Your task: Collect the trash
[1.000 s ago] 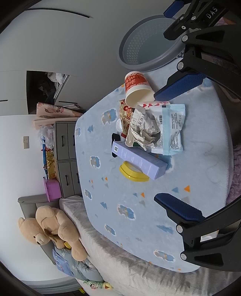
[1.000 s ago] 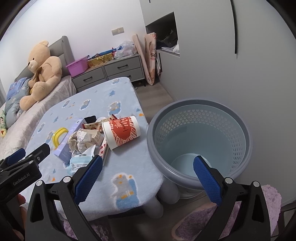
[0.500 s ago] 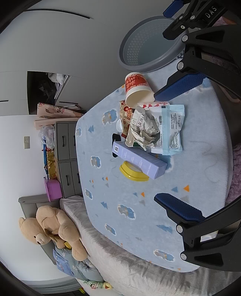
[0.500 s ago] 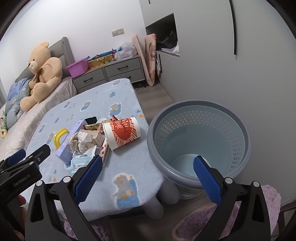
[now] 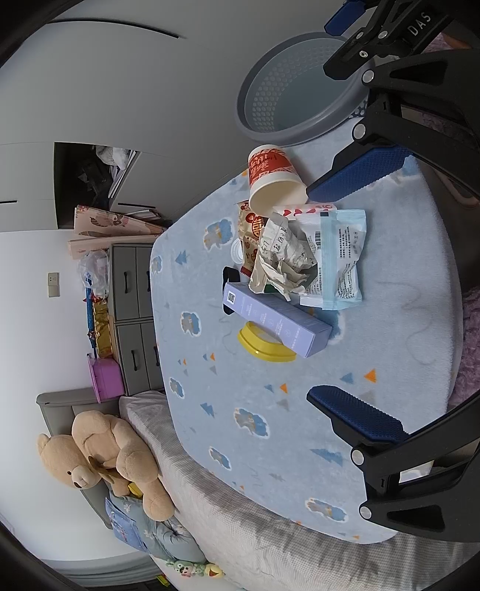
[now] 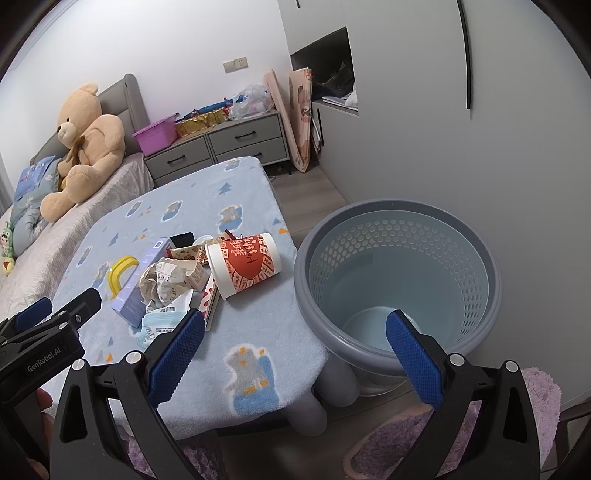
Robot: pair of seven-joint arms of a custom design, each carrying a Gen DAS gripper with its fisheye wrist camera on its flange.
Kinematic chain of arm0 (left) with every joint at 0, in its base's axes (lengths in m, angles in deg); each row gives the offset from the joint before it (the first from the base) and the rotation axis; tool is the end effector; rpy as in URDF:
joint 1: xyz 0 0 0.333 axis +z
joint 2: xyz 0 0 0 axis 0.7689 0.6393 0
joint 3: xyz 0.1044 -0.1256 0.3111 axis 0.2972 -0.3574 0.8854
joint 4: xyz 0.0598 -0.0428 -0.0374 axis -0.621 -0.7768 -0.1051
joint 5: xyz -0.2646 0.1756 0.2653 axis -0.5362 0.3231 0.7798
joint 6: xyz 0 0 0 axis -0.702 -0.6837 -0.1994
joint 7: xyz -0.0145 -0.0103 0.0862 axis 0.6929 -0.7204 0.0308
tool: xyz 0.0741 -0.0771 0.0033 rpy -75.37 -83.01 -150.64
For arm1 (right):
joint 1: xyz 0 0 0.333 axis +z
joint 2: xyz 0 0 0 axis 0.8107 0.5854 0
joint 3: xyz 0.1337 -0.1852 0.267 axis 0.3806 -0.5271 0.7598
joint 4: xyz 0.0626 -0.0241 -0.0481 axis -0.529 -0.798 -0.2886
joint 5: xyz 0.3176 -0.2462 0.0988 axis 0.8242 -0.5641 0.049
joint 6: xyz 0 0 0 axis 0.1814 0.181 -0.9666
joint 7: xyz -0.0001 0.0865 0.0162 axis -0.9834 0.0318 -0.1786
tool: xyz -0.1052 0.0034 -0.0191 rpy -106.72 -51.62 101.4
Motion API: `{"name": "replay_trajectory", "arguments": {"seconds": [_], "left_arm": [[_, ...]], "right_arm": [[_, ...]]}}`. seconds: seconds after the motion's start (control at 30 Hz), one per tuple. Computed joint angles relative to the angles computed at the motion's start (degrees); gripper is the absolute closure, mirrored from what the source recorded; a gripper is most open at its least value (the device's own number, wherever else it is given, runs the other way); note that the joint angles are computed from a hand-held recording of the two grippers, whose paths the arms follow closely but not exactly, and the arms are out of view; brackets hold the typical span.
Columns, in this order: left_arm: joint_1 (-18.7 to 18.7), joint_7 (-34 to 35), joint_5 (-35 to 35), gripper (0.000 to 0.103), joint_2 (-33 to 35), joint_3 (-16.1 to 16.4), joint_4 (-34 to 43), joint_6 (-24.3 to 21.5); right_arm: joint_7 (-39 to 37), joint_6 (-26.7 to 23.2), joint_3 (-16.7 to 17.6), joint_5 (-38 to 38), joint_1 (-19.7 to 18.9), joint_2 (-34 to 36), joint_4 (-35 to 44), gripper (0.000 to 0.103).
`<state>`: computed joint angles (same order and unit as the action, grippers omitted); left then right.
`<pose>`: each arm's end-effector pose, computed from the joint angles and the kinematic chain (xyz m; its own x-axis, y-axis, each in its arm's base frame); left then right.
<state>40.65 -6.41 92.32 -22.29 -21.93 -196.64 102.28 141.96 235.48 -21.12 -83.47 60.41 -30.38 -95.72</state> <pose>0.5081 -0.2098 0.3445 0.1792 -0.9817 -0.0644 -0.7021 -0.0817 -0.7074 0.5160 0.0949 0.3207 0.0102 -0.9851 -0.1719 -0.6958 0.1165 -0.7088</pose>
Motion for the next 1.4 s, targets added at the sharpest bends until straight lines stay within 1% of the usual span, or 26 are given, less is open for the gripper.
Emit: {"name": "replay_trajectory", "arguments": {"seconds": [0.87,1.07,1.1,1.23,1.27,1.3,1.33,1.37,1.4], "left_arm": [[0.06,-0.26,0.26,0.008,-0.12,0.02,-0.19,0.15],[0.16,0.05,-0.52,0.008,-0.23,0.00,-0.54,0.39],[0.17,0.12,-0.71,0.008,-0.11,0.01,-0.50,0.37],[0.15,0.52,-1.84,0.008,0.60,0.19,-0.12,-0.04],[0.18,0.83,-2.45,0.008,0.96,0.27,0.12,-0.28],[0.20,0.92,-2.75,0.008,1.21,0.39,0.28,-0.36],[0.28,0.97,-3.05,0.008,1.53,0.57,0.49,-0.40],[0.25,0.89,-3.32,0.008,1.78,0.67,0.65,-0.66],[0.22,0.78,-3.59,0.008,2.03,0.78,0.83,-0.91]], "right_arm": [[-0.20,0.19,-0.10,0.07,0.14,0.17,-0.11,0.007],[-0.26,-0.75,0.06,-0.44,-0.20,0.37,0.47,0.007],[0.02,-0.98,0.35,-1.17,-0.70,0.64,0.79,0.007],[3.96,-1.72,3.80,-9.33,-6.32,2.50,2.61,0.007],[4.07,-1.78,4.08,-10.40,-6.89,3.00,3.04,0.007],[4.54,-2.25,4.96,-12.51,-8.31,3.76,3.92,0.007],[5.55,-2.88,6.66,-15.54,-10.77,4.63,4.92,0.007],[6.81,-4.03,9.07,-19.11,-14.03,5.80,6.36,0.007],[7.39,-4.81,10.80,-20.89,-16.18,6.57,7.26,0.007]]}}
